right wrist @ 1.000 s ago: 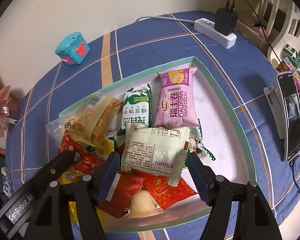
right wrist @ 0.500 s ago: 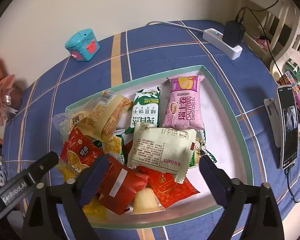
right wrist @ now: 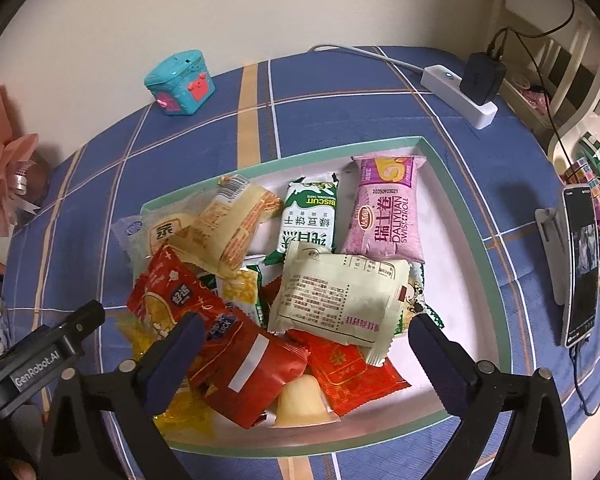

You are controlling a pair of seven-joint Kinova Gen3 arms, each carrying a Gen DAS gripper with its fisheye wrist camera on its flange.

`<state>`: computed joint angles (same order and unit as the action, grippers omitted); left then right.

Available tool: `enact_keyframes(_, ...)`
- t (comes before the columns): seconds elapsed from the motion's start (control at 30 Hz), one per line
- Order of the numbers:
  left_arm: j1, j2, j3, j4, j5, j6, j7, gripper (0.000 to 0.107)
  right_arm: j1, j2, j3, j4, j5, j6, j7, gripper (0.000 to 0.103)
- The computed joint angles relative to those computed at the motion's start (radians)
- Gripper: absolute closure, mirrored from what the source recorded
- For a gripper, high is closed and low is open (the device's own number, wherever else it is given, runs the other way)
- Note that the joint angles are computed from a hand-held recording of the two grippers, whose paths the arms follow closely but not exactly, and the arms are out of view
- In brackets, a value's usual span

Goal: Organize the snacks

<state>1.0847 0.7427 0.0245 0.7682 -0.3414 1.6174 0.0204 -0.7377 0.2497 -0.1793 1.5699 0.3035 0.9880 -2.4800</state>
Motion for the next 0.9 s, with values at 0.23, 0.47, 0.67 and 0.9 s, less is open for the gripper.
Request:
enact_keyframes(0.23, -0.005, -0.005, 0.003, 0.014, 0.014, -0.003, 0.009, 0.005, -0.013, 0.010, -0.001, -0.018, 0.012, 0.028, -0.002, 0.000)
enact_keyframes(0.47, 0.023, 0.013, -0.007, -0.031, -0.025, 0.044, 0.000, 0.005, -0.017, 0.012, -0.005, -0.025, -0.002, 0.042, 0.011, 0.000)
enact_keyframes(0.67, 0.045, 0.011, -0.023, -0.037, -0.032, 0.083, 0.060, 0.005, -0.029, 0.002, -0.010, -0.019, 0.003, 0.050, 0.009, 0.000)
enact_keyframes(0.9, 0.068, 0.075, -0.028, -0.155, -0.047, 0.233, 0.026, 0.005, -0.043, -0.015, -0.022, 0.000, 0.010, 0.044, -0.004, 0.000)
